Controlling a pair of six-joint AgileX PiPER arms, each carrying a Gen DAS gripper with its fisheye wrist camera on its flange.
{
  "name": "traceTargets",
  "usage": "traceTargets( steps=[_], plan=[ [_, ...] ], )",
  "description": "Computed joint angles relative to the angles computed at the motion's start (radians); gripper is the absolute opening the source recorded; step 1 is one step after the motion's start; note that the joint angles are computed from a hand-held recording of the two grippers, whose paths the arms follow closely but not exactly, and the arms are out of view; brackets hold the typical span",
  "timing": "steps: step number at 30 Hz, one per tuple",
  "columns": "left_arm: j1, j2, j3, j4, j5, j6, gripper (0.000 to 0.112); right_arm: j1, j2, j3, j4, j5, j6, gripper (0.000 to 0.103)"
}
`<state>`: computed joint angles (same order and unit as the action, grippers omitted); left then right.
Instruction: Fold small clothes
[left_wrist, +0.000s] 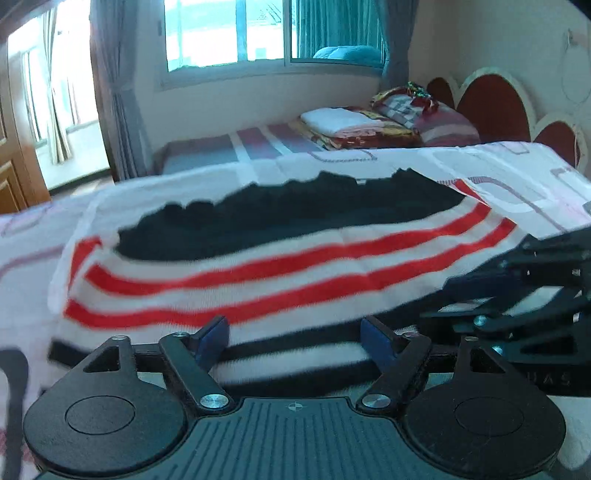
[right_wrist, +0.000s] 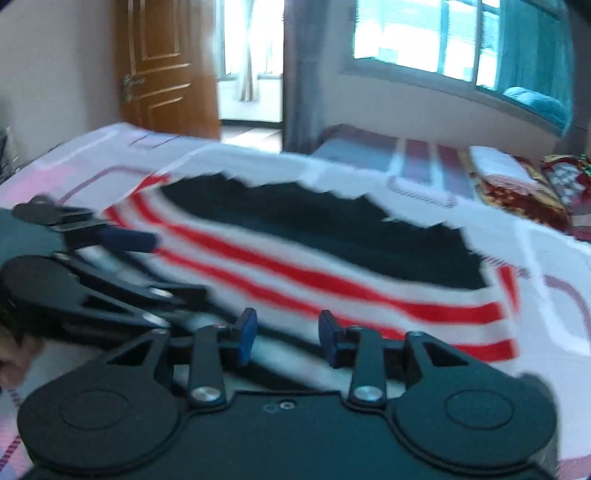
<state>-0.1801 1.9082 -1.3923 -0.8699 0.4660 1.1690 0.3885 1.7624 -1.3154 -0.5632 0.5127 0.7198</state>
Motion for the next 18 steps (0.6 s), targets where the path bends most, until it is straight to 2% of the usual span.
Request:
traceTargets(
  steps=[2,4,7,8,10,11,12,15,18],
  plan=[
    [0.025,-0.036,0.059,-0.065,-0.023,0.076,0.078,0.022,-0.032,0.070,-0.098,-0.015,0.085,0.035],
    [0.071,-0.067,0.105,-0.089,-0.047,0.125,0.078,0.020,-0.081,0.131,-0.137,0.000,0.087,0.035],
    [0.203,-0.054,0.102,-0.143,0.051,0.209,0.079,-0.017,-0.180,0.237,-0.173,0.038,0.124,0.034],
    [0.232,-0.054,0.101,-0.146,0.085,0.222,0.079,-0.043,-0.211,0.266,-0.132,0.032,0.092,0.034],
    [0.208,-0.070,0.099,-0.083,0.056,0.128,0.079,-0.065,-0.240,0.293,-0.089,0.010,0.094,0.033],
    [0.190,-0.088,0.105,-0.082,0.046,0.088,0.079,-0.038,-0.223,0.265,-0.127,0.048,0.141,0.031],
    [0.179,-0.104,0.112,-0.107,0.056,0.089,0.079,0.003,-0.204,0.238,-0.193,0.084,0.221,0.034],
    [0.118,-0.146,0.171,-0.173,-0.008,0.149,0.079,0.087,-0.173,0.192,-0.299,0.071,0.388,0.037],
    [0.081,-0.163,0.223,-0.181,-0.070,0.168,0.079,0.127,-0.101,0.126,-0.282,0.077,0.367,0.036]
  ],
)
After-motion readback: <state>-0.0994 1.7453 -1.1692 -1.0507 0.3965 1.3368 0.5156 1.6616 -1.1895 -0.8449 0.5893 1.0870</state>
